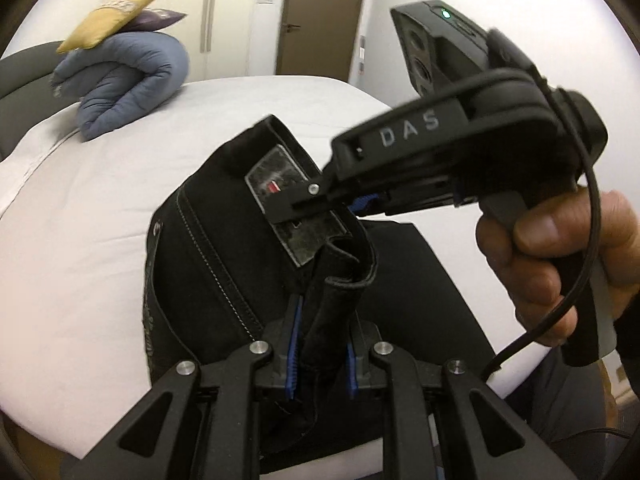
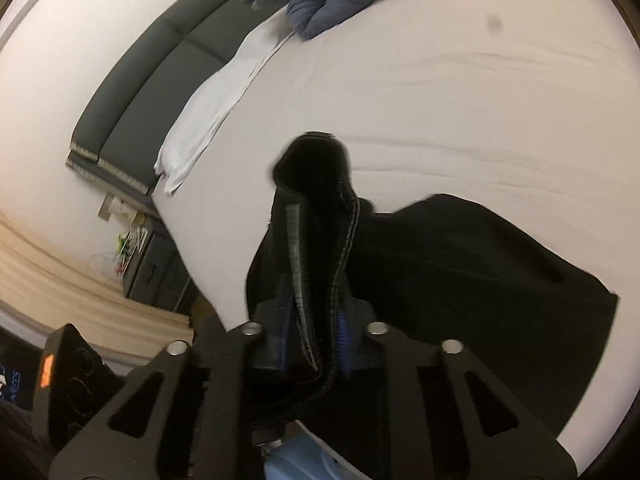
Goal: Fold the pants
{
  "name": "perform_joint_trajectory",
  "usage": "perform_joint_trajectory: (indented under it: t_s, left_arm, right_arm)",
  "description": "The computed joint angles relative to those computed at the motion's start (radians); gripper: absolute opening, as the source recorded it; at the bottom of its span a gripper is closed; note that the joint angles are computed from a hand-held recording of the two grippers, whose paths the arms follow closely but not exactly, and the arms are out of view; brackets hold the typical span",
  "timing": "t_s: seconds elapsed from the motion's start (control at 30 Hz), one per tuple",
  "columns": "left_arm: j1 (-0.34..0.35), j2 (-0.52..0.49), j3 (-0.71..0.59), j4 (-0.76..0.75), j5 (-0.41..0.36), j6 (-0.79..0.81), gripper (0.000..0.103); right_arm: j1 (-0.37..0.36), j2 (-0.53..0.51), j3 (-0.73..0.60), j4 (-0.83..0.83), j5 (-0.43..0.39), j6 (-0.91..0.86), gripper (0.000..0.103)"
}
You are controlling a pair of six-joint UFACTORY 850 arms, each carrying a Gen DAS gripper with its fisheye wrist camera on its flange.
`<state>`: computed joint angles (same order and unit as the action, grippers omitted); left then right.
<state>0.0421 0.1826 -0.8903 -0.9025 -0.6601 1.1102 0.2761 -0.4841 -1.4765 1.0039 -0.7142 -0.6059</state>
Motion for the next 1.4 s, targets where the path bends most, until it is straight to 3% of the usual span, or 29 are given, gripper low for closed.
perform_joint_trajectory:
  t_s: [0.3,0.6,0.87,1.1,1.2,1.33,1.4]
  left_arm:
    - [-0.149,-0.063,-0.032,0.037,-0.015,0.029,0.019]
    - [-0.274,-0.16,-0.088,0.135,0.037,-0.05,0.019]
    - [-0.293,-0.21,-0.107,0.136,0.052,-0.059,0.02]
    - [-0.286,-0.164,-0.033,0.09,0.051,0.025,0.022]
    - [-0.266,-0.19,-0.039,0.063,0.025,0.029,0.031]
    - [-0.207,-0.197,-0.057,-0.007,-0.098,0.078,0.066]
    - [-0.164,-0.182,-0.053,-0.044,-0.152,0.124,0.074]
  right_arm:
    - [-0.138,0.139,0.321,0.321,0.073,-0.227,0.013]
    - [-0.23,0.14,0.431,0.4,0.078,-0.339,0.013]
    - [-0.253,0.112,0.44,0.426,0.086,-0.389,0.013]
    - [-0.255,0.156,0.492,0.463,0.101,-0.388,0.013]
    - [-0.27,0.13,0.508,0.541,0.059,-0.447,0.016]
    - [-0.291,0.142,0.541,0.613,0.012,-0.477,0.023]
    - [-0.29,0.18,0.568,0.614,0.051,-0.467,0.027]
